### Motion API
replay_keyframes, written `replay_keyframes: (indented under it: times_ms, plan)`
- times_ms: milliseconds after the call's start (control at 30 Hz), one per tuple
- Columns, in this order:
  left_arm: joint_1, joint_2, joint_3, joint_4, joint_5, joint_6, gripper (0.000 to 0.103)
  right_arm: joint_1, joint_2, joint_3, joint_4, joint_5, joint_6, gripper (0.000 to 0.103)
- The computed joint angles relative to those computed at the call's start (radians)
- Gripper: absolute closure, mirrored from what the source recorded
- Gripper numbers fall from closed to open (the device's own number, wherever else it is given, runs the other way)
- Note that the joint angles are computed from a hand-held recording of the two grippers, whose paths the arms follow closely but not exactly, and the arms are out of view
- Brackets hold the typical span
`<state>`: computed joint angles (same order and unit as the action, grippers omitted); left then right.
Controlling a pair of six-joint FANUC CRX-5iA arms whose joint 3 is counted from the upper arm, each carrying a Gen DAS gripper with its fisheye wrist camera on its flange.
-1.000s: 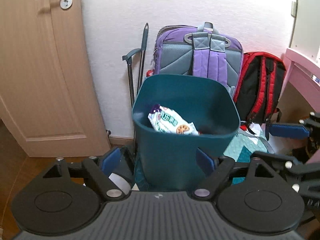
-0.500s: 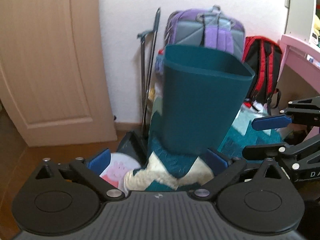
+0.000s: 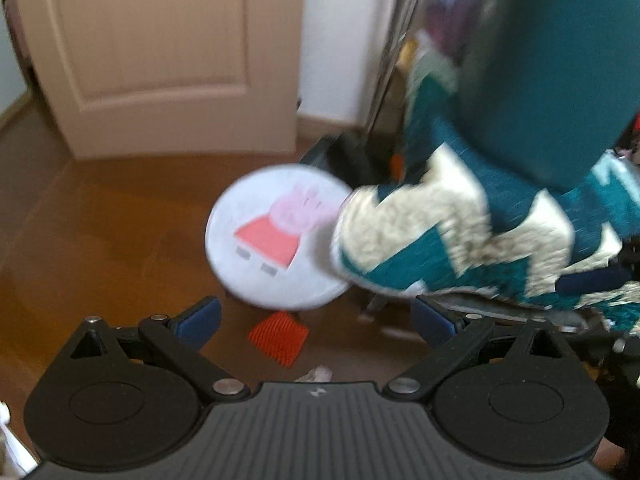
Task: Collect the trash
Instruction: 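Lower both tools toward the orange mesh sleeve and white tissue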
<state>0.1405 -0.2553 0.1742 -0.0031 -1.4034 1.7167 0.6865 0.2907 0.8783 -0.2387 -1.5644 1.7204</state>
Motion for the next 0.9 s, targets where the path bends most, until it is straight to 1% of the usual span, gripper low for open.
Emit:
replay_keyframes:
  times_ms: [133, 200, 300, 367, 500, 700, 900]
  plan:
    - [0.058, -0.026, -0.146, 0.022, 0.060, -0.012, 0.001, 0.006, 0.041, -0.055, -0.012, -0.007, -0.021, 0.051]
    - [0.087, -0.031, -0.217, 0.044, 0.092, -0.022, 0.001, 0.011, 0.044, -0.104, -0.019, 0.009, -0.031, 0.051]
    - [0.125, -0.020, -0.312, 0.076, 0.151, -0.031, 0.001, 0.014, 0.071, -0.140, -0.034, 0.022, -0.033, 0.051]
    - [0.128, -0.004, -0.357, 0.068, 0.194, -0.023, 0.001, 0.016, 0.097, -0.157, -0.045, 0.027, -0.031, 0.051]
    - [0.146, 0.057, -0.424, 0.094, 0.264, -0.022, 0.001, 0.025, 0.139, -0.194, -0.047, 0.042, -0.008, 0.052]
    - [0.156, 0.174, -0.478, 0.133, 0.348, -0.060, 0.001, 0.017, 0.246, -0.187, -0.083, 0.045, -0.028, 0.052]
    - [0.128, 0.233, -0.515, 0.095, 0.459, -0.128, 0.001, 0.018, 0.326, -0.191, -0.097, 0.084, -0.040, 0.052]
